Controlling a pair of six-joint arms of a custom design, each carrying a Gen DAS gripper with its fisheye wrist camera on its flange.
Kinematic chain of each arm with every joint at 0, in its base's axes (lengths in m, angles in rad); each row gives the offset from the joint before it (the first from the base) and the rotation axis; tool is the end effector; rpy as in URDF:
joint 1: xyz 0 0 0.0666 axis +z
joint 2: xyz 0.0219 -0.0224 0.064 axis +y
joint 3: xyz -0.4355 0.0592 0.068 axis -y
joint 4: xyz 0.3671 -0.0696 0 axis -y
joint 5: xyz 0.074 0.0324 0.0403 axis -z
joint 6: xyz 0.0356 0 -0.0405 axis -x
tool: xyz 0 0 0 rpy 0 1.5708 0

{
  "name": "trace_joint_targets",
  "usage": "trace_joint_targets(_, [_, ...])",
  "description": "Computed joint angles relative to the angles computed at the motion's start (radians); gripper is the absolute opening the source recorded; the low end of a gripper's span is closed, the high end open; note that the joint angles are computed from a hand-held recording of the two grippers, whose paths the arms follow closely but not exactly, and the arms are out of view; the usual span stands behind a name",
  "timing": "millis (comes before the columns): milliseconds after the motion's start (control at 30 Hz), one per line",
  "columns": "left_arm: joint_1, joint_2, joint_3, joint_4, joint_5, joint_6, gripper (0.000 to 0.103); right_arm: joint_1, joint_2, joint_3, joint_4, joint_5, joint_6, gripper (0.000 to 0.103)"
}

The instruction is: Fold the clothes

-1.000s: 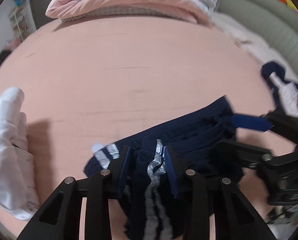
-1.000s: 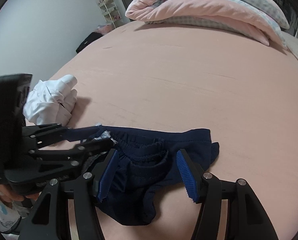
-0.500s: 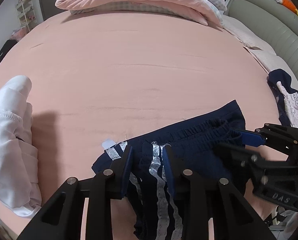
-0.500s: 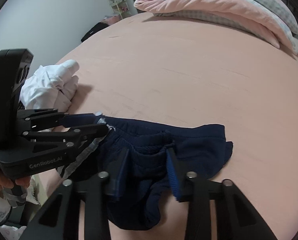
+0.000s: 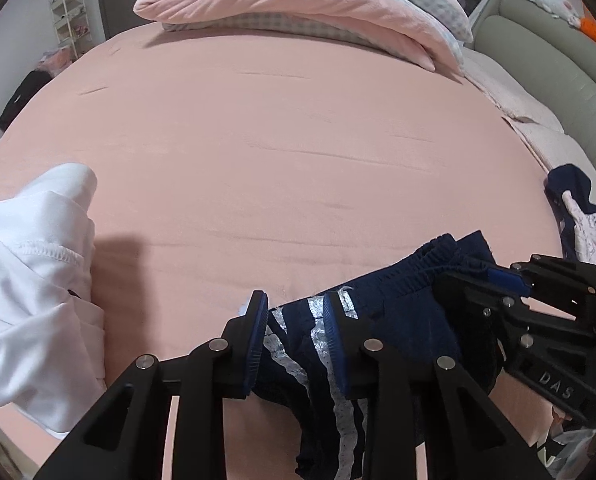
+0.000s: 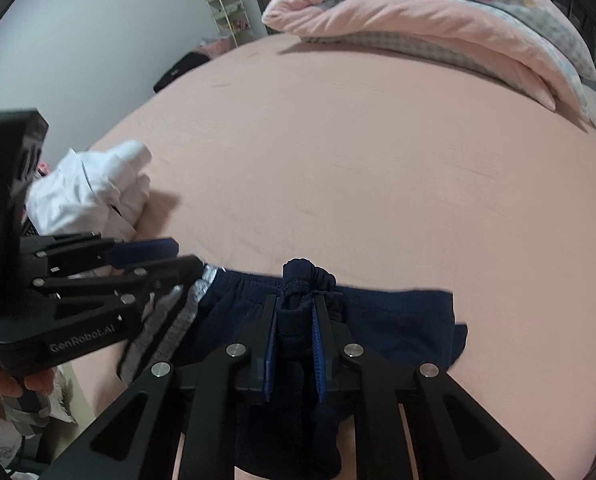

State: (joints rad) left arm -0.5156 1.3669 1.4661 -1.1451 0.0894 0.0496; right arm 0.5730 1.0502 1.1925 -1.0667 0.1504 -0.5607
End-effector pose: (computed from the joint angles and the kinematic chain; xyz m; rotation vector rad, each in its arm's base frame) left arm 0.3639 -0.2103 0.5124 0.6416 2.5660 -0.3117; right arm 0.2495 0.1542 0.5070 0.0478 2.5035 0.2911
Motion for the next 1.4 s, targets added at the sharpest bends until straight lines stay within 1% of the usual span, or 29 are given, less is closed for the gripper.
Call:
trace_joint_targets(67, [0.017,-0.016,-0.013,-0.003,0.012,-0.006,0.026,-0.009,0.01,0.01,-0.006,-0.004,-0.003,0.013])
trace_joint_targets(167, [-0.01,0.011,-0.004,0.007,-0.004,0.024,0.026,-0.016,0.021,0.011,-0.005,-0.004,-0.002,0.013])
trace_joint_targets(367, [0.007,0.003,-0.026,-0.005,-0.013,0.016,0.026,-0.043,0.044,0.008,-0.012,-0.023,-0.031,0.013])
trace_joint_targets(467, [0.012,0.013,-0.025,-0.022,-0.011,0.008,0.026,-0.055,0.071,0.02,-0.047,-0.041,-0.042,0.013])
trace_joint_targets(533, [0.015,0.01,-0.022,-0.023,-0.009,0.013,0.026,-0.05,0.085,0.035,-0.079,-0.034,-0.047,0.016])
trace_joint_targets(567, [0.017,0.009,-0.018,-0.025,-0.009,0.016,0.026,-0.045,0.088,0.042,-0.093,-0.026,-0.049,0.022])
trace_joint_targets(600, [0.019,0.008,-0.014,-0.027,-0.007,0.02,0.026,-0.04,0.091,0.05,-0.107,-0.018,-0.052,0.031])
trace_joint_targets(633, [0.024,0.01,-0.005,-0.035,0.003,0.029,0.026,-0.04,0.084,0.052,-0.114,-0.018,-0.066,0.036])
trace_joint_targets(667, [0.029,0.011,0.003,-0.042,0.013,0.039,0.026,-0.041,0.074,0.053,-0.118,-0.02,-0.082,0.045])
trace_joint_targets(700, [0.035,0.013,0.011,-0.05,0.026,0.047,0.026,-0.043,0.065,0.054,-0.123,-0.022,-0.099,0.051])
trace_joint_targets(733, [0.046,0.014,0.019,-0.065,0.055,0.053,0.028,-0.045,0.055,0.055,-0.128,-0.023,-0.116,0.055])
trace_joint_targets(767, [0.056,0.014,0.026,-0.08,0.081,0.059,0.03,-0.048,0.044,0.051,-0.121,-0.032,-0.135,0.062])
trace_joint_targets(800, [0.062,0.016,0.031,-0.093,0.099,0.067,0.038,-0.054,0.027,0.044,-0.117,-0.038,-0.16,0.069])
trace_joint_targets(833, [0.069,0.018,0.035,-0.103,0.122,0.074,0.05,-0.062,0.01,0.037,-0.115,-0.043,-0.185,0.071])
trace_joint_targets(867, [0.072,0.015,0.031,-0.105,0.139,0.078,0.057,-0.069,-0.007,0.031,-0.113,-0.047,-0.21,0.073])
trace_joint_targets(900, [0.075,0.011,0.026,-0.106,0.155,0.084,0.064,-0.073,-0.018,0.028,-0.117,-0.048,-0.224,0.073])
trace_joint_targets(1000, [0.075,-0.007,0.004,-0.099,0.177,0.13,0.064,-0.083,-0.043,0.02,-0.134,-0.046,-0.251,0.073])
trace_joint_targets(1067, [0.079,-0.016,-0.006,-0.1,0.212,0.161,0.064,-0.085,-0.052,0.017,-0.15,-0.048,-0.263,0.073])
trace_joint_targets(1133, [0.087,-0.019,-0.015,-0.096,0.229,0.183,0.064,-0.086,-0.06,0.014,-0.161,-0.054,-0.272,0.073])
trace_joint_targets(1267, [0.087,-0.022,-0.015,-0.101,0.214,0.199,0.065,-0.08,-0.067,0.01,-0.176,-0.048,-0.291,0.073])
trace_joint_targets(1400, [0.075,-0.012,-0.012,-0.108,0.214,0.191,0.065,-0.083,-0.079,0.011,-0.192,-0.051,-0.31,0.073])
